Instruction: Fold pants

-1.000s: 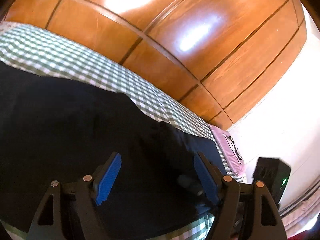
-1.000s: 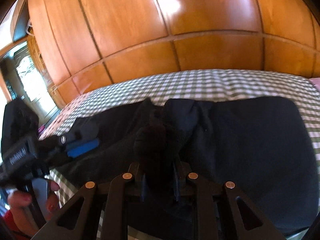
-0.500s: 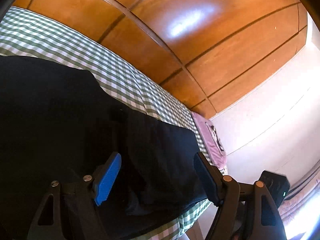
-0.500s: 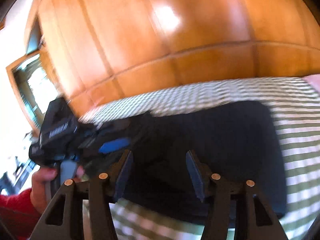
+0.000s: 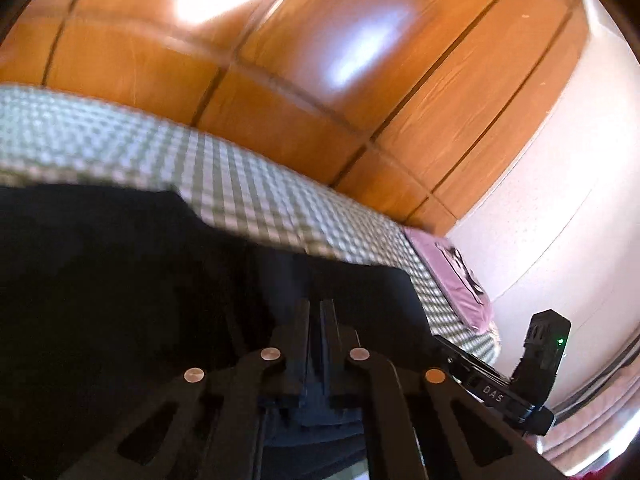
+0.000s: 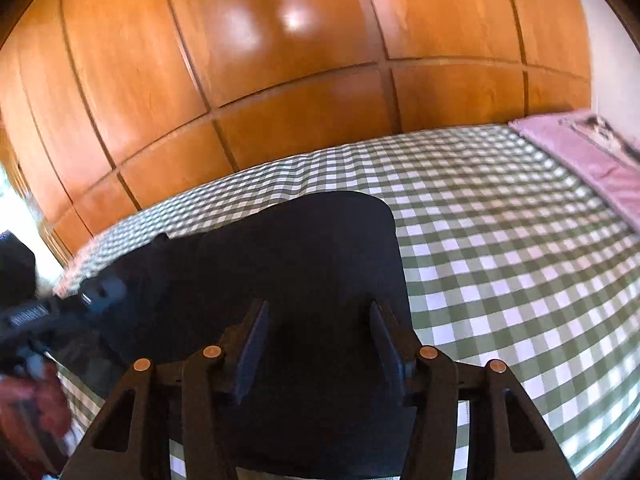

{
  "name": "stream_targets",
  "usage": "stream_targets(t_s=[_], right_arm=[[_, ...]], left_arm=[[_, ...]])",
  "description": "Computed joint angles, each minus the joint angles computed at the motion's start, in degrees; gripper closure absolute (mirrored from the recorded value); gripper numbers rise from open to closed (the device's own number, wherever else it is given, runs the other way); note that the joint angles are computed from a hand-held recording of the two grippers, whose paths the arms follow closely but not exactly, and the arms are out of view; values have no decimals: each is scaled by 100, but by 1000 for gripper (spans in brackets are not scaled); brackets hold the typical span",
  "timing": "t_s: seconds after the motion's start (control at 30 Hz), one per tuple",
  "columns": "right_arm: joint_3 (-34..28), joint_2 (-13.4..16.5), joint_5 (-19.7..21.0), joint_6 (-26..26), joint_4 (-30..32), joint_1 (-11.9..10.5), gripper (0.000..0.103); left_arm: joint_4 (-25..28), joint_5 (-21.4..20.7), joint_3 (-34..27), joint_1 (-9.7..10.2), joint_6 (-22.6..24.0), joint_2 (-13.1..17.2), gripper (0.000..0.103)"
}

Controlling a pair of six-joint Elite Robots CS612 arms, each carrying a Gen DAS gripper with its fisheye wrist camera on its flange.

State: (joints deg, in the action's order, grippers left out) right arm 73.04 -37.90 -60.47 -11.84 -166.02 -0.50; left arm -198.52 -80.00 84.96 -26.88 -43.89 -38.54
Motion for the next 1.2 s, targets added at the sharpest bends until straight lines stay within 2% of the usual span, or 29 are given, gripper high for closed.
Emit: stream_targets(t_s=[0.07,0.1,0.13,0.2,0.23,0.27,0.33,0.37,0.4,0.47,0.53,0.6,0.63,0.67,0.7,0.77,0.8,0.87,0.93,0.97,1.03,1.1,1.2], right_arm=[[26,-11,44,-54,-28,-9,49],[27,-9,51,-61,-4,-13,49],[36,-11,52,-60,18,-16,49],[-9,20,16,-109,153,-8,49],[-11,21,-28,-158,190,3,49],[10,10,-102,-224,188,21,49],[29,-2,-179,-312,164,40,49],[33,-9,-191,-330,165,43,49],[32,-22,-182,-312,176,38,49],[53,-38,-55,-168,-4,8,49],[35,-26,158,-45,-231,-23,49],[-46,6,94,-107,-207,4,49],[-147,49,44,-144,-47,24,49],[-212,82,43,-131,66,34,49],[-297,130,57,-108,217,42,49],[-382,158,-104,-64,511,73,49],[-367,156,-99,-32,498,75,49],[-343,126,-101,-21,492,79,49],[-320,102,142,56,356,44,49],[-328,109,245,98,253,31,49],[-426,153,183,61,274,48,49],[-562,228,29,29,417,78,49],[-819,390,40,128,1002,77,50]], left_arm=[[63,161,60,-8,75,-37,99],[259,92,76,23,-47,-46,99],[321,-92,62,62,-176,-21,102],[509,-506,11,142,-476,39,97],[585,-589,-11,154,-578,60,87],[520,-637,-25,160,-671,90,64],[193,-770,-45,171,-906,158,38],[-83,-924,-82,199,-1108,220,31],[-264,-1009,-110,212,-1237,259,28],[-220,-954,-198,213,-1288,282,21],[217,-936,-359,214,-1142,293,21],[998,-1023,-621,217,-802,317,26],[1409,-853,-698,184,-601,299,40],[1639,-558,-721,133,-478,277,64],[1812,-307,-728,95,-416,255,77],[1665,-401,-685,117,-497,263,88],[1370,-516,-607,140,-630,261,90],[1084,-463,-475,128,-616,212,91],[1036,-338,-409,107,-500,170,91],[1102,-304,-421,106,-450,173,94],[1385,-312,-447,106,-495,193,95],[1268,-380,-464,131,-589,263,94],[1133,-272,-501,115,-388,338,93]])
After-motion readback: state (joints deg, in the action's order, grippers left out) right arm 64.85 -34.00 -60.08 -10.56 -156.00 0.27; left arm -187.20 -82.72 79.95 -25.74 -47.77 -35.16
